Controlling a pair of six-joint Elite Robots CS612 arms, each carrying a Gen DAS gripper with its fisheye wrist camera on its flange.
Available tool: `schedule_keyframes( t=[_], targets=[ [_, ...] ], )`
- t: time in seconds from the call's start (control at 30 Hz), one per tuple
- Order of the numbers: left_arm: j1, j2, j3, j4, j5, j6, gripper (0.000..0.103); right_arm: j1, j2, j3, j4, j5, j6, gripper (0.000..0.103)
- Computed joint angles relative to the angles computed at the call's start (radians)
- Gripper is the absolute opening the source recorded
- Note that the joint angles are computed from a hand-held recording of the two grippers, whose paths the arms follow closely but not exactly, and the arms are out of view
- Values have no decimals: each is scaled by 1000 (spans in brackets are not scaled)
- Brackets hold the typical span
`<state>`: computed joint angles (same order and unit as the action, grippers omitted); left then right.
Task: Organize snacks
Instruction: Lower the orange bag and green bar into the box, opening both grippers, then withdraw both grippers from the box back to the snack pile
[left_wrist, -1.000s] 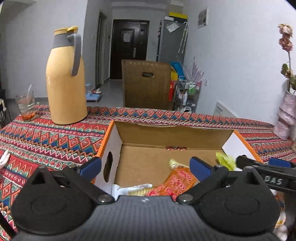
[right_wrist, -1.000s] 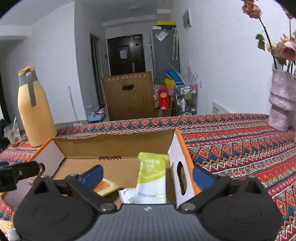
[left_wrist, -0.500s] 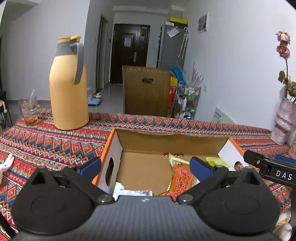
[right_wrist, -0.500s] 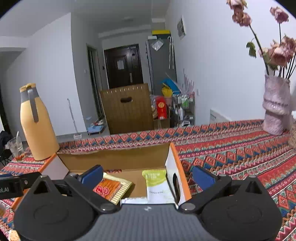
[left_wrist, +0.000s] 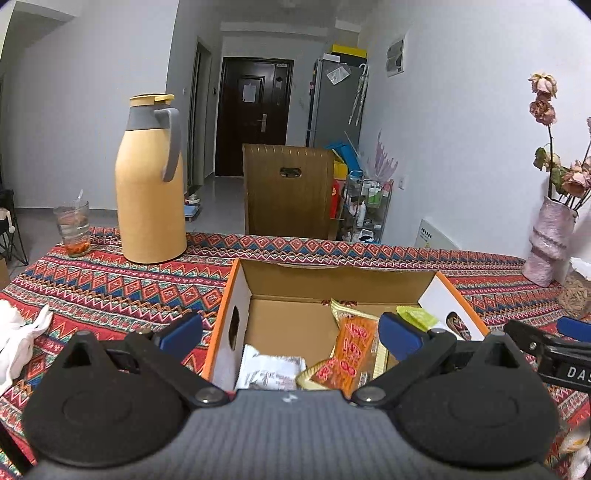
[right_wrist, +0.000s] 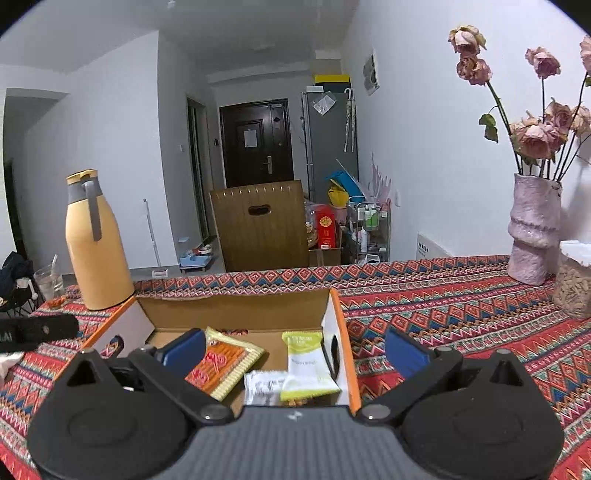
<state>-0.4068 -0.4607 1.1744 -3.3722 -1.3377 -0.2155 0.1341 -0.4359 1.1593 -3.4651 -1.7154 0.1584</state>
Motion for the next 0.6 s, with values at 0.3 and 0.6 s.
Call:
schedule_keyframes(
  t=[0.3, 0.6],
  targets=[
    [2, -35, 102, -60, 15, 28, 103, -1, -52, 136, -63, 9, -36, 103],
    [9, -57, 207, -100, 25, 51, 103, -4, -85, 256, -69, -2, -59, 103]
  ],
)
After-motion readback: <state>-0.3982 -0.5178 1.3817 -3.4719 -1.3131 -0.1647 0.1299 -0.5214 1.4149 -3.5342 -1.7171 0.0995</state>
